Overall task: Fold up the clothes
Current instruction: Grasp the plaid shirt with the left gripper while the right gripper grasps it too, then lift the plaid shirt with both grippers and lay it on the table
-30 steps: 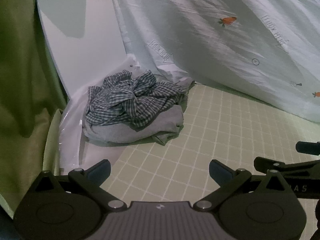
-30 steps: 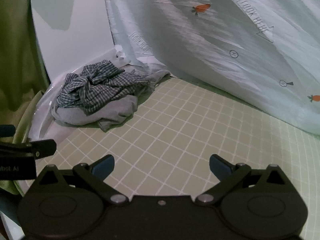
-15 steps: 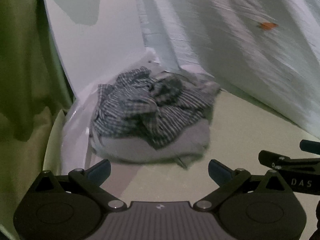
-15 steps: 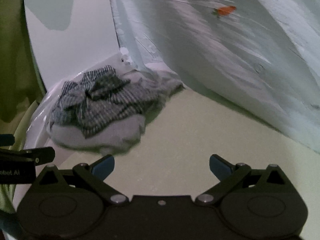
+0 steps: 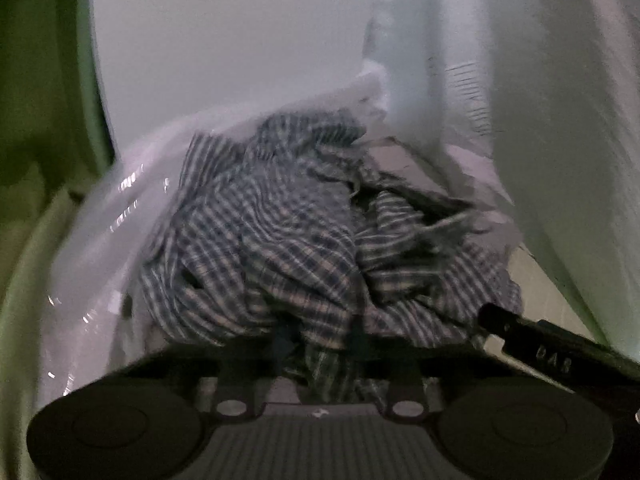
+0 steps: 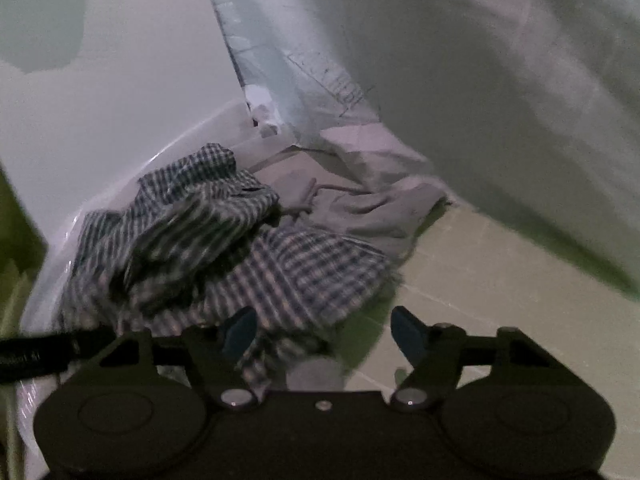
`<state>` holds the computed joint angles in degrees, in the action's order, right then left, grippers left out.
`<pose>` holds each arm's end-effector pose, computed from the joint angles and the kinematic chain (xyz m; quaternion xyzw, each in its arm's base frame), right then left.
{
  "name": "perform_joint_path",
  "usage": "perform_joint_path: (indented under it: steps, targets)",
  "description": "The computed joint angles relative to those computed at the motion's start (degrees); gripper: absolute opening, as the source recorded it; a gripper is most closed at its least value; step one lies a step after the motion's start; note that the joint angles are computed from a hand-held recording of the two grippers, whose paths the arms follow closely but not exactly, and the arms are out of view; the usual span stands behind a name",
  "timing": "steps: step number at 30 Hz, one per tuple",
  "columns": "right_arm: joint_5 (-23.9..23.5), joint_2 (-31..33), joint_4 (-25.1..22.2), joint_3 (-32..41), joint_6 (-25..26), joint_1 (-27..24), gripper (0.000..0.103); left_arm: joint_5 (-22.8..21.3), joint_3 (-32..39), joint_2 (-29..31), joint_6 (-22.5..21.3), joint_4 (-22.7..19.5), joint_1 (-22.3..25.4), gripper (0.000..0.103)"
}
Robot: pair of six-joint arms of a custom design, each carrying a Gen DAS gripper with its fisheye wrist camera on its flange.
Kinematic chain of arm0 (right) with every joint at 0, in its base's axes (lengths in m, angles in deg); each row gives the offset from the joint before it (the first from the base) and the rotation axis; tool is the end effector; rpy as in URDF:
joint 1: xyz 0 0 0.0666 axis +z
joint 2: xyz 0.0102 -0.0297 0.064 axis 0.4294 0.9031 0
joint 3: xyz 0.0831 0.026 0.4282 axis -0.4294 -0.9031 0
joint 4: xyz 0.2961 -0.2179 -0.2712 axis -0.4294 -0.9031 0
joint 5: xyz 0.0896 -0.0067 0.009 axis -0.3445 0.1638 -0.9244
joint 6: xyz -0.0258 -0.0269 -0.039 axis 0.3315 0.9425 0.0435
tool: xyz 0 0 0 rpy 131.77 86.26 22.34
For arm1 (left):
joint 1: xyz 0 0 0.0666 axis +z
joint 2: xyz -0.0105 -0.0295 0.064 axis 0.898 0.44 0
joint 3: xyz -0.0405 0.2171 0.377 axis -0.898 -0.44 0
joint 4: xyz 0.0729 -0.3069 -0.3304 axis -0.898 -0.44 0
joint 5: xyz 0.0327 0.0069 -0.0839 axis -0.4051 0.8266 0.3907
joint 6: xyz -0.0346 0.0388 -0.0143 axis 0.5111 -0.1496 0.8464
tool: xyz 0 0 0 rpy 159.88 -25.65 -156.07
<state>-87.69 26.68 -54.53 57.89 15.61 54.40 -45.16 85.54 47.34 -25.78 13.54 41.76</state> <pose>0.6961 0.3878 0.3610 -0.1705 0.9100 0.1563 0.3442 0.6091 -0.2339 0.3792 -0.2959 0.9049 -0.0010 0.3059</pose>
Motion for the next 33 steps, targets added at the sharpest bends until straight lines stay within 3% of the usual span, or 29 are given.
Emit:
perform_joint_path:
  steps: [1,2,3,4,5,6,11,14,17,22,27,33]
  targets:
    - [-1.3,1.2,-0.9,1.6,-0.9,-0.2,0.066,0.0,0.1,0.3,0.5,-0.1,0.1,0.012]
    - [-2.9,2.4,-1.7,3.1,-1.7,-0.4,0.045,0.0,0.1,0.4,0.9,0.0,0.1,0.011]
    - [-4.6,3.3,-2.4,4.2,-2.2,-0.6,0.034,-0.6,0.2,0.4,0.9,-0.1,-0.1,0.009]
    - [-5.4,3.4,-2.0,4.2,-2.5,-0.7,0.031,-1.3,0.3,0.4,0.7,-0.2,-0.3,0.007]
    - [-5.5,2.8,-0.5,3.1,-2.5,-0.9,0.013,-2.2,0.4,0.1,0.3,-0.4,-0.8,0.006]
    - [-5.3,1.7,1.4,1.4,-2.0,-1.0,0.005,-3.2,0.6,-0.3,-0.2,-0.5,-1.4,0.005]
    - [-3.9,-8.1,10.9,-11.4,0.7,-2.3,0.001,-8.1,1.8,-2.0,-3.4,-0.9,-4.6,0.004]
    - [2.3,-16.5,16.2,-21.9,1.9,-4.3,0.001,-10.4,2.4,-3.1,-6.3,-0.4,-8.6,0.003]
    - [3.3,-24.4,17.5,-30.9,-1.7,-9.0,0.001,-10.3,2.5,-3.5,-7.5,0.3,-12.6,0.003]
    - [9.0,-37.5,16.3,-44.5,0.4,-17.5,0.001,-5.0,2.8,-2.2,-5.7,-0.2,-20.1,0.004]
    - [12.3,-46.9,9.8,-53.4,0.6,-29.1,0.001,3.1,4.4,1.8,-2.3,-0.5,-27.9,0.007]
    - [10.6,-52.2,4.0,-58.0,5.7,-42.9,0.002,5.8,10.4,7.5,-0.3,-3.2,-33.6,0.013]
